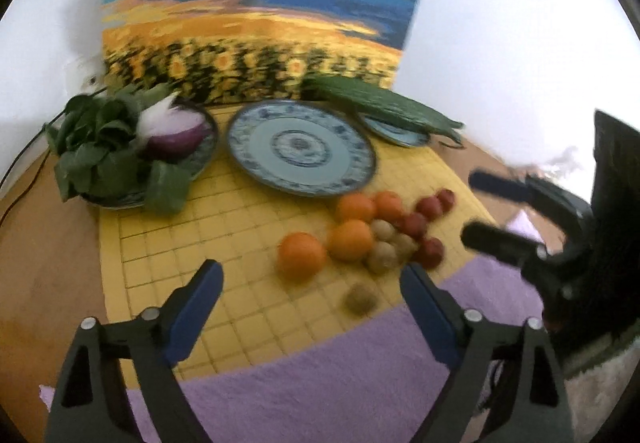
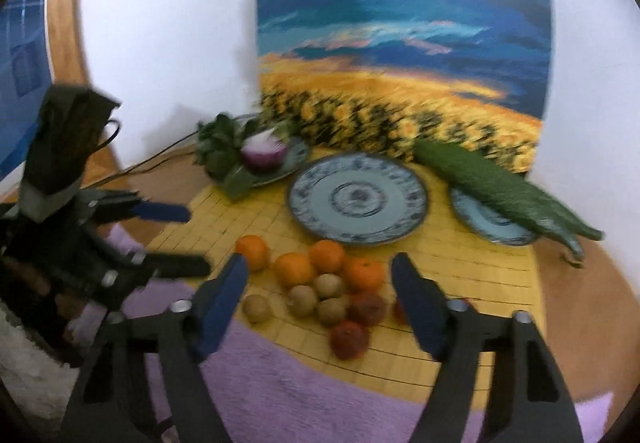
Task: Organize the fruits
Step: 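Move the left tool toward an orange while the right tool approaches another orange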
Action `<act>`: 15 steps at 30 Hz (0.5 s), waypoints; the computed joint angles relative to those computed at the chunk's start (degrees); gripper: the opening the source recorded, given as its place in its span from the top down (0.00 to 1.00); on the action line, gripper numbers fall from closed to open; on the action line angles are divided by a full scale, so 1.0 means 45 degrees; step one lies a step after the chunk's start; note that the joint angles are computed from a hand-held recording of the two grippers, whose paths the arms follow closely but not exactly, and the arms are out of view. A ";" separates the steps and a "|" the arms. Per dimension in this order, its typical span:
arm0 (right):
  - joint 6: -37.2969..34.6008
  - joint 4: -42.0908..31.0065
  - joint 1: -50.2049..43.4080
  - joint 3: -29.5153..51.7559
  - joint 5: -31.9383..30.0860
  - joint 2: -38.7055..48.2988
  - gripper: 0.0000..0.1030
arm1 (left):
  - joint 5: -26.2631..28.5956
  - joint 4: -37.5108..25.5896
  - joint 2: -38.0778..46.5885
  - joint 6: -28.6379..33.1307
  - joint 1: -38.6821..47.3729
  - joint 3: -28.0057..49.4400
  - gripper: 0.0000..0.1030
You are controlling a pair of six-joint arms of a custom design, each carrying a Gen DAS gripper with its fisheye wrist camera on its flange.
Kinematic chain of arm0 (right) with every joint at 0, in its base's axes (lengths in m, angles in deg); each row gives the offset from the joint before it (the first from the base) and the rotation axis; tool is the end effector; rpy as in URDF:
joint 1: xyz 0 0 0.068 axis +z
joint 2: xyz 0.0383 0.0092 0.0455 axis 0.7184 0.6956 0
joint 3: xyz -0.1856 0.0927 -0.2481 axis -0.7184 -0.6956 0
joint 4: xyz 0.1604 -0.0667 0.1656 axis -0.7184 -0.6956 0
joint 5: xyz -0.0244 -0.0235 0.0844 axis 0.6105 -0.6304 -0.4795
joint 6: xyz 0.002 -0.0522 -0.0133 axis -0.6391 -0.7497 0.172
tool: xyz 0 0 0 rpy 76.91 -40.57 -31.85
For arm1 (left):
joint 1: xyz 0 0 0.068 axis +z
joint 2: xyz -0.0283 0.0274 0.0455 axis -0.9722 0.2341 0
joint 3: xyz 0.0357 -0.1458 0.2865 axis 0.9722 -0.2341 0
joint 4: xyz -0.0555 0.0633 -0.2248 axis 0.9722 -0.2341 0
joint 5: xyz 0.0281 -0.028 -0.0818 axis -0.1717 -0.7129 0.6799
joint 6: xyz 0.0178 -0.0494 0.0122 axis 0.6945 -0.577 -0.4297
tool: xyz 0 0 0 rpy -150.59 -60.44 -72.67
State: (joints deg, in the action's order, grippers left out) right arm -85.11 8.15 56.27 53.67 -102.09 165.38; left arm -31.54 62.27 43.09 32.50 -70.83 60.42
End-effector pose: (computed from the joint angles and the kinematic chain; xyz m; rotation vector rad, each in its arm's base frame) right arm 0.3129 0.0715 0.1219 -0.6921 2.1628 0.4302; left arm 0.2956 0.0154 0.1281 0.1889 2.4347 -0.3951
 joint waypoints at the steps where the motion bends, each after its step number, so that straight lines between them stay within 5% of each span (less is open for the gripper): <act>1: -0.0239 -0.0635 0.0127 0.0430 0.0067 0.0192 0.42 | -0.0453 0.0031 0.0209 -0.0115 -0.0042 0.0176 0.24; 2: -0.0383 -0.0998 0.0235 0.0717 0.0136 0.0382 0.47 | -0.0673 -0.0009 0.0416 -0.0150 -0.0051 0.0360 0.36; 5: -0.0943 -0.2115 0.0463 0.1610 0.0261 0.0860 0.57 | -0.0363 -0.0399 0.1021 -0.0063 0.0073 0.0892 0.41; 9: -0.1650 -0.2983 0.0869 0.2541 0.0496 0.1499 0.58 | 0.0091 -0.0562 0.1512 0.0327 0.0097 0.1234 0.41; 12: -0.1781 -0.3570 0.1007 0.3205 0.0482 0.2021 0.58 | 0.0187 -0.0873 0.1912 0.0580 -0.0009 0.1592 0.55; 15: -0.2093 -0.3775 0.1222 0.3549 0.0761 0.2374 0.58 | 0.0791 -0.1492 0.2251 0.0602 0.0054 0.2095 0.57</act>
